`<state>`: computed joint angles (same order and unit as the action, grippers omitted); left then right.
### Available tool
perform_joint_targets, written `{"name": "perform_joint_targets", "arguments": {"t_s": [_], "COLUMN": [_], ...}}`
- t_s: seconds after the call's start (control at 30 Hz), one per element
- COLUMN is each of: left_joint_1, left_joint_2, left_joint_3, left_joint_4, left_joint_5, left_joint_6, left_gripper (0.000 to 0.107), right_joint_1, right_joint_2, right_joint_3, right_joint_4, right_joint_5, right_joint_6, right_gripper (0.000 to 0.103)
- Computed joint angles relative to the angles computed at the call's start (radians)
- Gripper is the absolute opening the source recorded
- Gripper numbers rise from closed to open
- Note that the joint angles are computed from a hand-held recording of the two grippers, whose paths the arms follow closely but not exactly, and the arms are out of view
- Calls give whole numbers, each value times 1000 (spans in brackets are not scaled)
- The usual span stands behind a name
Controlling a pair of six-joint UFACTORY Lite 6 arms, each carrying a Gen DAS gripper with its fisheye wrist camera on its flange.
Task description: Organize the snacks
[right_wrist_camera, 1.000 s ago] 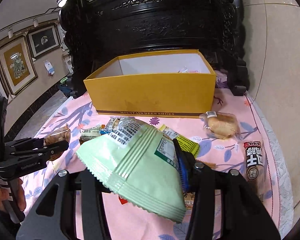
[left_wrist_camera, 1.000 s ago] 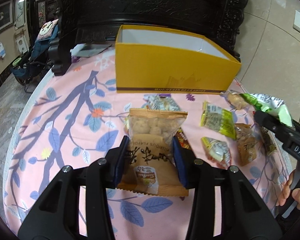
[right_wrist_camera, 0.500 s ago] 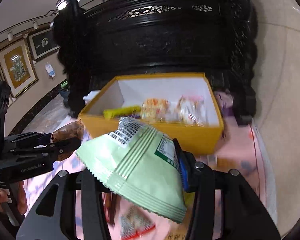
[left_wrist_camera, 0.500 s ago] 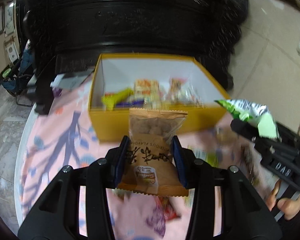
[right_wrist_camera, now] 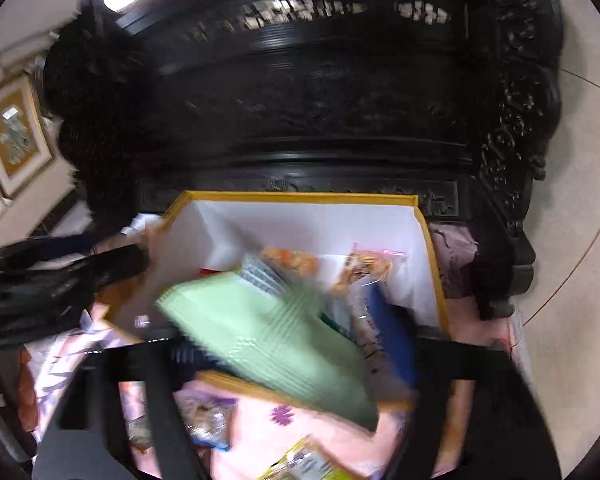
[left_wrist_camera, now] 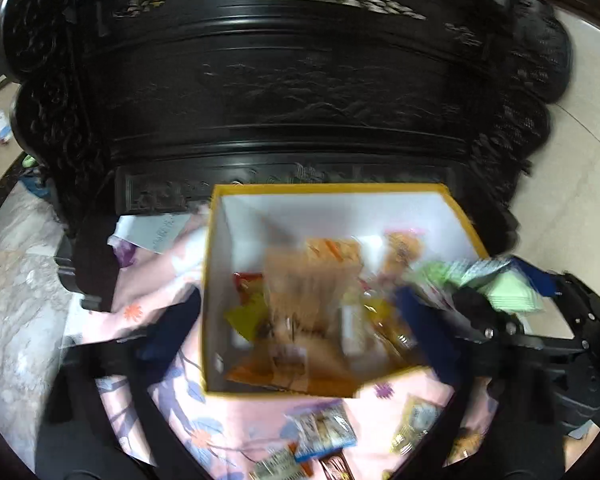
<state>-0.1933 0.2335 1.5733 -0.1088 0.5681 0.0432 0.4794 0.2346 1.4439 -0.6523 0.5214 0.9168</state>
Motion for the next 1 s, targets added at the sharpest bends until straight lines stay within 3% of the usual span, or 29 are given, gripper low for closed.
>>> {"name": "perform_joint_targets", "arguments": {"t_s": [0.1, 0.2, 0.3, 0.4, 0.5, 0.6, 0.67, 0.77, 0.87, 1.0], "left_joint_1": [18, 59, 123, 186, 256, 324, 401, 489, 448, 375], "left_joint_2": [-13, -122, -296, -531, -754, -947, -1008, -929, -827, -756], "left_joint_3": [-17, -159, -381, -674, -942, -1151, -1238, -1253, -1226, -1204], "left_joint_4": [12, -66, -266, -426, -511, -483, -508, -618, -643, -631], "left_joint_5": [-15, -52, -54, -62, -33, -31, -16, 4, -81, -139], "left_joint_6": [13, 101, 319, 520, 660, 694, 760, 914, 925, 892], "left_gripper": [101, 101, 101, 101, 101, 101, 101, 101, 101, 101], "right_joint_1": [4, 25, 84, 241, 453, 676, 708, 697, 700, 694], "right_joint_2": [-17, -156, -373, -562, -713, -812, -858, -837, -655, -398], "right_joint_3": [-13, -157, -419, -692, -910, -1064, -1117, -1114, -998, -881], "right_joint_4": [-31, 6, 59, -84, -245, -288, -270, -272, -339, -504], "right_joint_5": [9, -18, -71, -56, 89, 332, 334, 250, 114, 47], "right_joint_6": [2, -13, 2, 245, 559, 857, 923, 940, 941, 1039], "right_gripper": [92, 94, 101, 101, 101, 101, 101, 101, 101, 101]}}
